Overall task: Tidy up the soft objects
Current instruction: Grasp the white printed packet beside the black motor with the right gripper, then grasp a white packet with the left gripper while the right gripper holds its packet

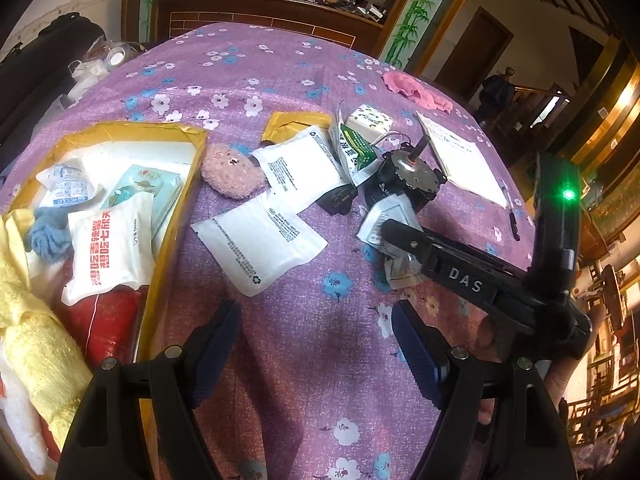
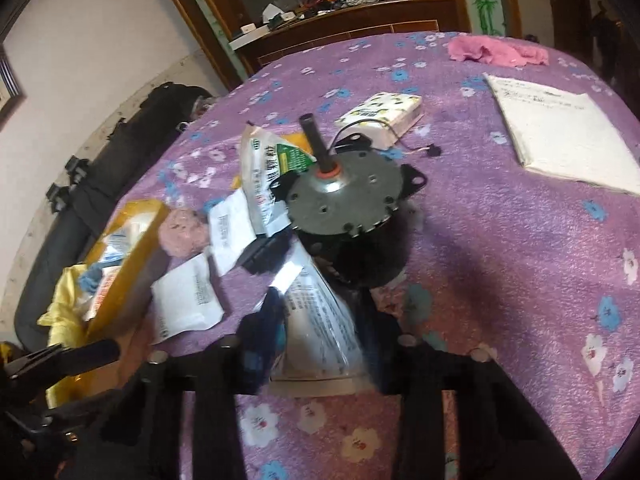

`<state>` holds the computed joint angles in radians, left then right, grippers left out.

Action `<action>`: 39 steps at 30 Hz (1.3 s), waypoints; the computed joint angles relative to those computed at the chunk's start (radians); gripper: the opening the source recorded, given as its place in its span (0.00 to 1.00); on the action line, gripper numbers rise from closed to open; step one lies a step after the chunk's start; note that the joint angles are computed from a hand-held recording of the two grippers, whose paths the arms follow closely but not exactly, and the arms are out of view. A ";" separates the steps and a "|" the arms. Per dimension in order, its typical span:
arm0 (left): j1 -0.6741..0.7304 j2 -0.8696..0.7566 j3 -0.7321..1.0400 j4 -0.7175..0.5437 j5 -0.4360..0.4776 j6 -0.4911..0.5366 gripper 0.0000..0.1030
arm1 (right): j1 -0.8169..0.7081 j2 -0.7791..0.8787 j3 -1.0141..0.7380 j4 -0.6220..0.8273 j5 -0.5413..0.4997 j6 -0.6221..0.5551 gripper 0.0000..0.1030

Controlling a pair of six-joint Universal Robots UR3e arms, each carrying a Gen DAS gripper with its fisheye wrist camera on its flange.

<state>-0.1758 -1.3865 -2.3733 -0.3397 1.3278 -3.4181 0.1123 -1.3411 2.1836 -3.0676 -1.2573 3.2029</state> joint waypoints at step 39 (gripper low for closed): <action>-0.084 -0.400 0.428 -0.178 0.131 0.018 0.78 | -0.167 -0.133 0.200 -0.043 0.226 0.029 0.22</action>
